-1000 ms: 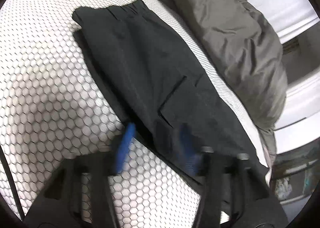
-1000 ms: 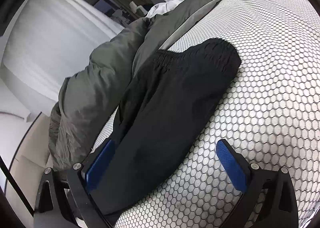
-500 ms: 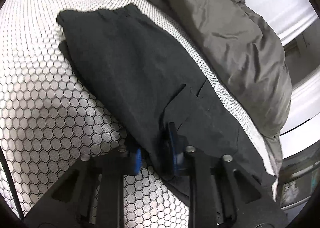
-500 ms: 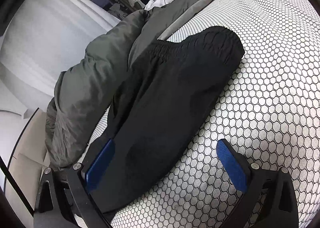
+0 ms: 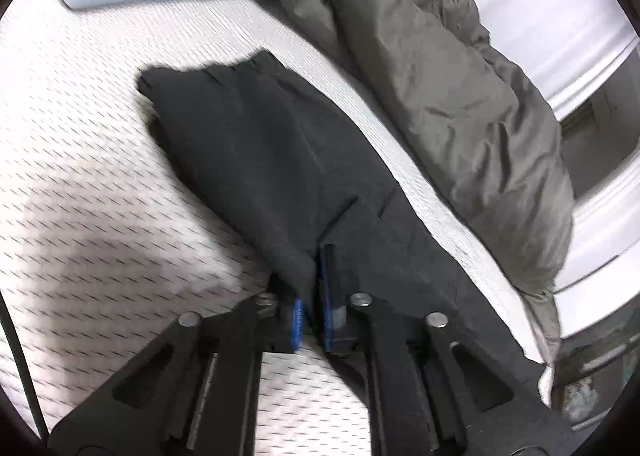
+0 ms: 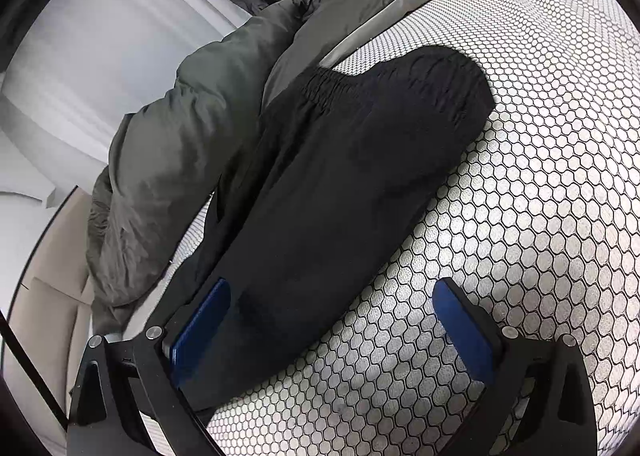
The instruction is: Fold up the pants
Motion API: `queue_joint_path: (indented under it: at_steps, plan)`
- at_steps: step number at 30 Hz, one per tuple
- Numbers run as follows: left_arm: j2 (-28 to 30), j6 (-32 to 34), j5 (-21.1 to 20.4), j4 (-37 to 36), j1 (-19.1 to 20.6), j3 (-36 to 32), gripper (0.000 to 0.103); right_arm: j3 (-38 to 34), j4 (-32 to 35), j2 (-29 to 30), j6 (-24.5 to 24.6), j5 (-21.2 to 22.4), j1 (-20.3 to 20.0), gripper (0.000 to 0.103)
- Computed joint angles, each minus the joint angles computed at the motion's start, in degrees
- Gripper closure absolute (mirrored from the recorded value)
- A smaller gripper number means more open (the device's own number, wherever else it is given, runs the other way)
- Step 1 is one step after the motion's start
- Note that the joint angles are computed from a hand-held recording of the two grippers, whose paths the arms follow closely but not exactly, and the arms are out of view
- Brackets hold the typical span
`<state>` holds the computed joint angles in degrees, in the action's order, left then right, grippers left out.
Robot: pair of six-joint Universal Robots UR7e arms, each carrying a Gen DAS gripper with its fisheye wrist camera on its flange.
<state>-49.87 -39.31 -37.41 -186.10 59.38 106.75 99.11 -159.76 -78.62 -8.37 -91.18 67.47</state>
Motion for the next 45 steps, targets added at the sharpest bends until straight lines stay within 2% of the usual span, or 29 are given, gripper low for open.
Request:
queue_joint_path:
  at_steps: [5, 9, 11, 12, 13, 16, 17, 19, 20, 22, 25, 29, 31, 33, 35, 36, 38, 40, 42, 44, 45]
  plan:
    - [-3.65, -1.91, -0.77, 1.23, 0.72, 3.48, 0.103, 0.08, 0.81, -0.57, 0.43, 0.13, -0.25, 0.001]
    - [-4.28, -2.1, -1.77, 6.32, 0.33, 3.34, 0.101, 0.5, 1.06, -1.28, 1.31, 1.93, -0.95, 0.001]
    - [-4.62, -2.25, -4.99, 8.1, 0.71, 2.96, 0.09, 0.58, 1.22, -1.53, 1.98, 3.83, -1.64, 0.001]
    - [-4.65, -1.89, -7.4, 8.41, 1.18, 2.7, 0.077, 0.52, 1.24, -1.53, 2.26, 4.97, -1.97, 0.0]
    - [-4.48, -1.92, -8.51, 8.85, 1.46, 2.34, 0.071, 0.35, 1.48, -1.5, 2.22, 6.51, -2.4, 0.0]
    - [-3.15, -2.63, -9.36, 8.09, 2.26, 1.2, 0.072, -0.44, 0.61, -0.66, 2.64, 9.66, -3.01, 0.003]
    - [-2.5, -2.29, -9.59, 6.15, 2.58, 0.92, 0.072, -1.12, 0.34, 0.02, 2.78, 10.32, -2.97, 0.007]
    - [-1.48, -2.23, -9.09, 4.09, 2.84, 0.42, 0.087, -2.51, 0.4, 1.46, 3.68, 11.68, -2.98, 0.028]
    - [-1.12, -1.72, -8.99, 3.28, 3.01, 0.15, 0.089, -3.2, 0.51, 2.28, 4.48, 11.91, -2.93, 0.034]
    - [-0.63, -1.06, -8.71, 1.58, 3.16, 0.04, 0.095, -4.36, 1.15, 3.72, 5.05, 11.57, -2.84, 0.083]
    - [-1.7, 0.64, -8.15, 0.32, 3.04, 0.94, 0.096, -4.73, 3.72, 4.13, 5.04, 10.61, -2.53, 0.093]
    - [-6.24, -0.55, -4.89, -0.6, 3.19, 5.07, 0.096, -2.32, 6.67, 2.3, -0.16, 8.89, -0.75, 0.094]
    - [-8.85, -2.16, -2.29, 1.77, 3.27, 6.95, 0.096, -0.74, 9.4, 1.22, -2.82, 9.0, 0.18, 0.094]
    - [-11.12, -5.38, 0.49, 5.18, 2.85, 8.66, 0.093, 0.06, 12.14, 0.72, -6.8, 7.17, 2.21, 0.094]
    - [-12.91, -6.85, 0.92, 8.06, 2.17, 9.78, 0.092, 0.43, 11.98, 0.69, -8.09, 5.18, 3.52, 0.087]
    - [-13.63, -7.01, 1.44, 10.21, 1.62, 10.11, 0.09, 0.43, 11.65, 0.62, -7.49, 4.68, 3.69, 0.076]
    - [-14.44, -8.05, 3.61, 15.71, 0.12, 9.89, 0.075, -0.48, 11.48, 0.74, -4.25, 5.51, 2.86, 0.072]
    - [-14.14, -7.39, 6.05, 17.25, -1.95, 9.54, 0.04, -1.05, 11.59, 0.63, -0.58, 8.12, 1.31, 0.072]
    - [-13.26, -6.28, 8.8, 17.77, -3.54, 8.73, 0.027, -1.61, 11.88, 0.66, 1.31, 8.07, 0.81, 0.069]
    - [-11.7, -5.94, 12.37, 18.62, -5.13, 7.46, 0.022, -1.51, 12.84, -0.1, 0.4, 7.5, 0.8, 0.053]
    - [-11.23, -5.68, 12.86, 18.8, -5.62, 7.06, 0.02, -1.47, 13.31, -0.46, -0.17, 6.51, 1.02, 0.032]
